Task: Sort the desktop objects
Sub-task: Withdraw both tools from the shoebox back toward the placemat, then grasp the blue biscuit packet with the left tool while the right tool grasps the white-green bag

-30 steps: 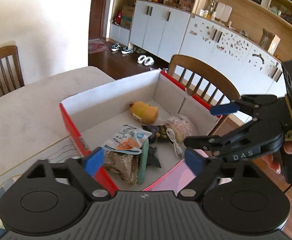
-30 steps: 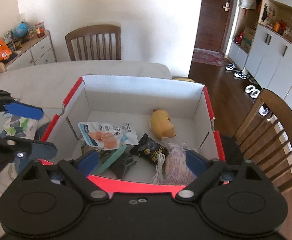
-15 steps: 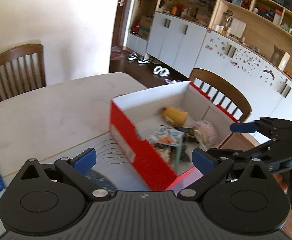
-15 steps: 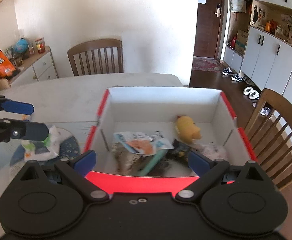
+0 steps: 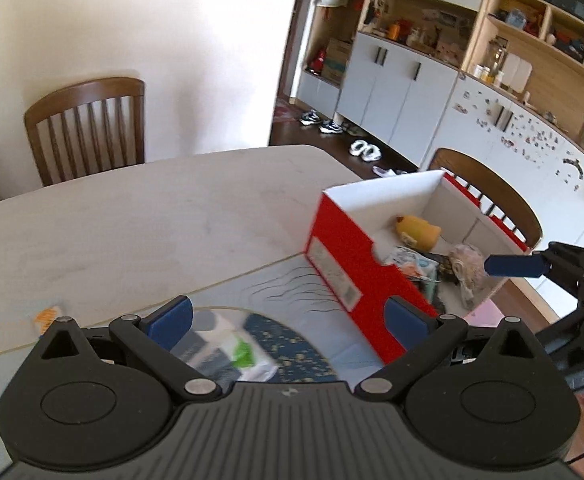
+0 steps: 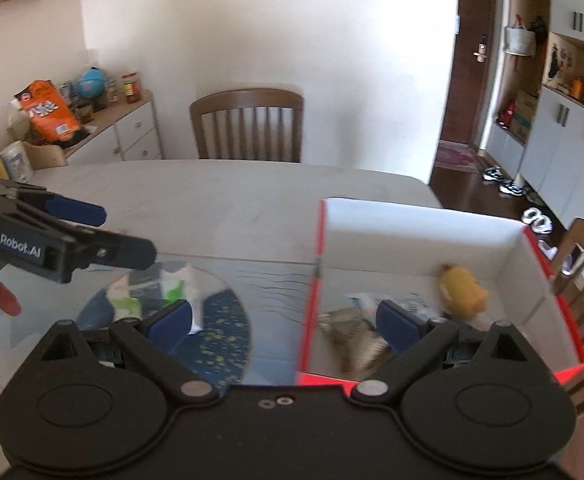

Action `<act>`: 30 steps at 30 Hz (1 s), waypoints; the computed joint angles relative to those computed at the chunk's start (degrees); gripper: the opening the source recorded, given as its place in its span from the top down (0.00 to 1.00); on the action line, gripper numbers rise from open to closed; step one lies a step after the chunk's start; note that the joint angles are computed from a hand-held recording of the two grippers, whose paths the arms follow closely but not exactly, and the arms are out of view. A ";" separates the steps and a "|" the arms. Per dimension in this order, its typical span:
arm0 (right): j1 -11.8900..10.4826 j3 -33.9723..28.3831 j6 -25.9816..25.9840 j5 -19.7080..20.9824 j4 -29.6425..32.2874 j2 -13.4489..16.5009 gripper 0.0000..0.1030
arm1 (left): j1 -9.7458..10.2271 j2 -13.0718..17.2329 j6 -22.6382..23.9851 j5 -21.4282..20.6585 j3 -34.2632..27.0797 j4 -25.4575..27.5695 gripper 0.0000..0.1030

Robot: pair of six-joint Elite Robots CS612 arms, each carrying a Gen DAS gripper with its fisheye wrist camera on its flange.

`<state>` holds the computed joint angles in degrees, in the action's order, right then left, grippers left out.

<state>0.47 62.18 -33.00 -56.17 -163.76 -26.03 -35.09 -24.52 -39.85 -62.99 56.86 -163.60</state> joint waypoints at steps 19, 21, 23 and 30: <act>4.49 -2.91 -4.19 -0.15 3.59 2.12 0.04 | 2.32 -3.41 -6.90 2.88 10.00 -1.58 0.00; 4.84 -3.57 -4.47 -0.37 4.16 2.53 0.04 | 2.61 -3.41 -8.03 3.02 10.44 -1.06 0.00; 5.10 -4.19 -4.56 -0.32 4.77 2.90 0.04 | 2.85 -3.36 -8.98 3.19 10.84 -0.78 0.00; 5.79 -6.59 -5.26 -1.07 7.46 4.32 0.04 | 3.85 -3.10 -12.77 2.54 12.20 0.89 0.00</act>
